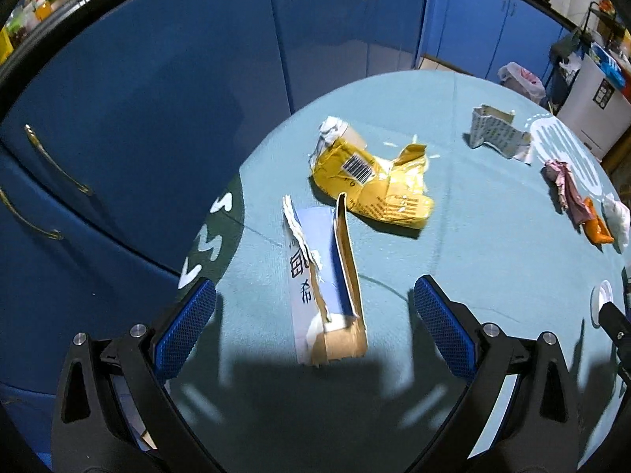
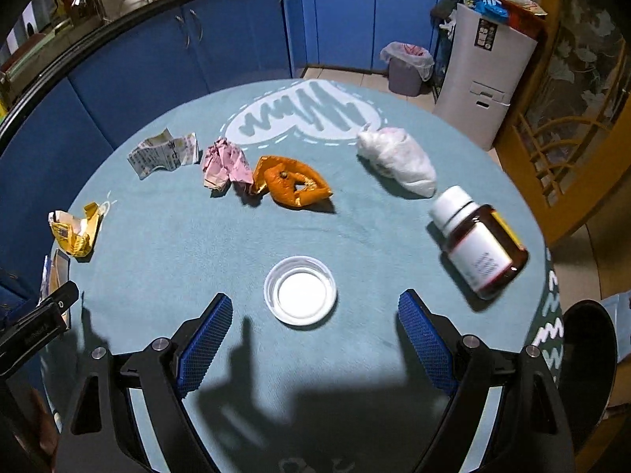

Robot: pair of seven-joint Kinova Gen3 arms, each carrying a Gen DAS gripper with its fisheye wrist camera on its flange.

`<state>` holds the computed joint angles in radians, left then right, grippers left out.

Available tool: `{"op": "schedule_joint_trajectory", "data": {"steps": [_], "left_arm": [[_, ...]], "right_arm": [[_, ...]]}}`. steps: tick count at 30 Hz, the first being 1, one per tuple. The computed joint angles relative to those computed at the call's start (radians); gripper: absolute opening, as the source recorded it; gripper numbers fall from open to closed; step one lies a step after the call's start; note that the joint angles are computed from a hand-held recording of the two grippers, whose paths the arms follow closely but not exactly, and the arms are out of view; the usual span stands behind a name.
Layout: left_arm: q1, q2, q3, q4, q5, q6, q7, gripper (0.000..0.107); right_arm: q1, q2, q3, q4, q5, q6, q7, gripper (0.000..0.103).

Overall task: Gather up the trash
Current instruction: 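Grasp the white carton strip with the left tool while the right tool grasps the small white cup, then carry the carton strip and white cup over the black bin with both tools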

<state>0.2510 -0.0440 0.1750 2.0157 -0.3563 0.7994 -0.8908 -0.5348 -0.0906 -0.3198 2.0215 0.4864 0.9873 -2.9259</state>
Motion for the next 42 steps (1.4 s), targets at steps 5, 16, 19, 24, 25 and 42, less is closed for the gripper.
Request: {"op": "schedule_joint_trajectory", "data": {"steps": [5, 16, 19, 24, 25, 42], "left_arm": [[-0.028, -0.004, -0.033, 0.018, 0.074, -0.055, -0.081, 0.088], [-0.063, -0.053, -0.016, 0.046, 0.026, -0.046, -0.019, 0.040], [-0.079, -0.068, -0.039, 0.046, 0.080, -0.044, -0.072, 0.034], [-0.093, -0.108, -0.029, 0.046, 0.133, -0.043, -0.129, 0.034], [-0.089, -0.120, -0.021, 0.046, 0.137, -0.045, -0.135, 0.034], [0.050, -0.138, 0.193, -0.038, 0.063, 0.020, -0.024, 0.034]], "right_arm": [[-0.001, 0.037, 0.017, -0.009, -0.016, -0.013, 0.024, 0.084], [-0.044, 0.043, 0.025, -0.007, 0.015, -0.025, 0.017, 0.039], [-0.046, 0.031, 0.005, 0.001, 0.024, -0.023, -0.007, 0.039], [-0.050, -0.006, -0.018, 0.006, 0.042, -0.001, -0.040, 0.039], [-0.048, -0.016, -0.023, 0.007, 0.045, 0.005, -0.045, 0.039], [0.079, -0.255, -0.129, 0.100, -0.027, 0.089, -0.079, 0.039]]}}
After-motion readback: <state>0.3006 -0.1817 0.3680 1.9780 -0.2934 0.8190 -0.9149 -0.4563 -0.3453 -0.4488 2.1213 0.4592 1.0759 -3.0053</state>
